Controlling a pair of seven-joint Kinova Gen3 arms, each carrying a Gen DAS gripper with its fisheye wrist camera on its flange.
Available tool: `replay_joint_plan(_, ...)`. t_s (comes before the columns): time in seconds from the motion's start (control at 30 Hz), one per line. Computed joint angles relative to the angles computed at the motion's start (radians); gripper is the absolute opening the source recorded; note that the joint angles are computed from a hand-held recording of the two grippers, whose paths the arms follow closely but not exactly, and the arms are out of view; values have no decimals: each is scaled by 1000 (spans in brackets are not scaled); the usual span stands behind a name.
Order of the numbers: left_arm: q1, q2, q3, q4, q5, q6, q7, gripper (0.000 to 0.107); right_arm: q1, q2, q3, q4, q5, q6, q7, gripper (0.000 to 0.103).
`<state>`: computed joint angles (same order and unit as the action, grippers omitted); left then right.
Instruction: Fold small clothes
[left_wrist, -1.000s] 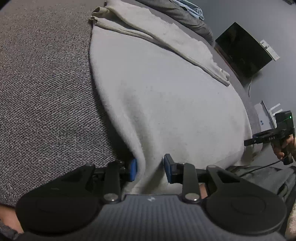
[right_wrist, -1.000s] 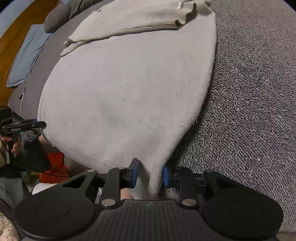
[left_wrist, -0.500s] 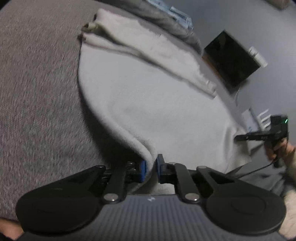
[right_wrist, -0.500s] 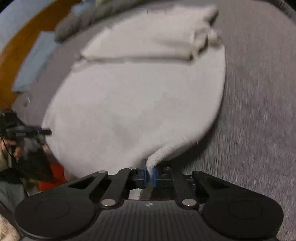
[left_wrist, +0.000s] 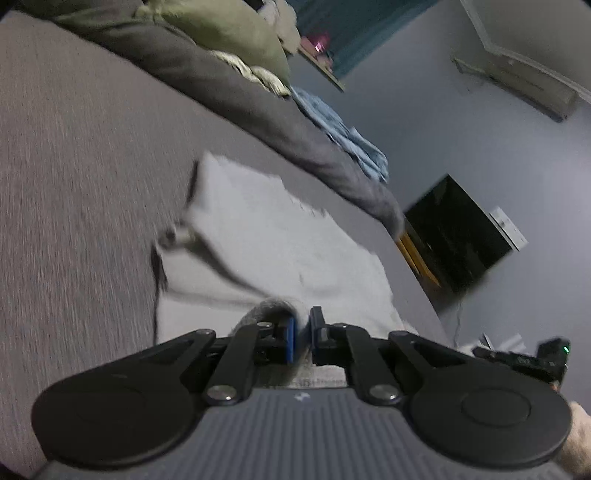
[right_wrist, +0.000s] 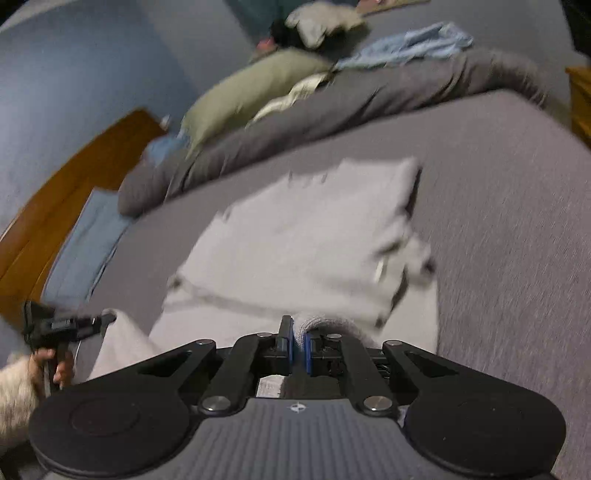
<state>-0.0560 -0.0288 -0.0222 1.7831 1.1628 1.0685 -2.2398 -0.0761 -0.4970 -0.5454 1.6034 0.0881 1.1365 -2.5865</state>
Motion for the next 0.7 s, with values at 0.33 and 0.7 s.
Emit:
replay_joint_plan(0.33,51,147,92,-120,-173,-167,59,1,84,188,-95,11,169,4,-54,9)
replay_joint_plan(0.7,-20,222,116,-106,-163,-9,3,2,-119,287,44,-45,58,103,70,39)
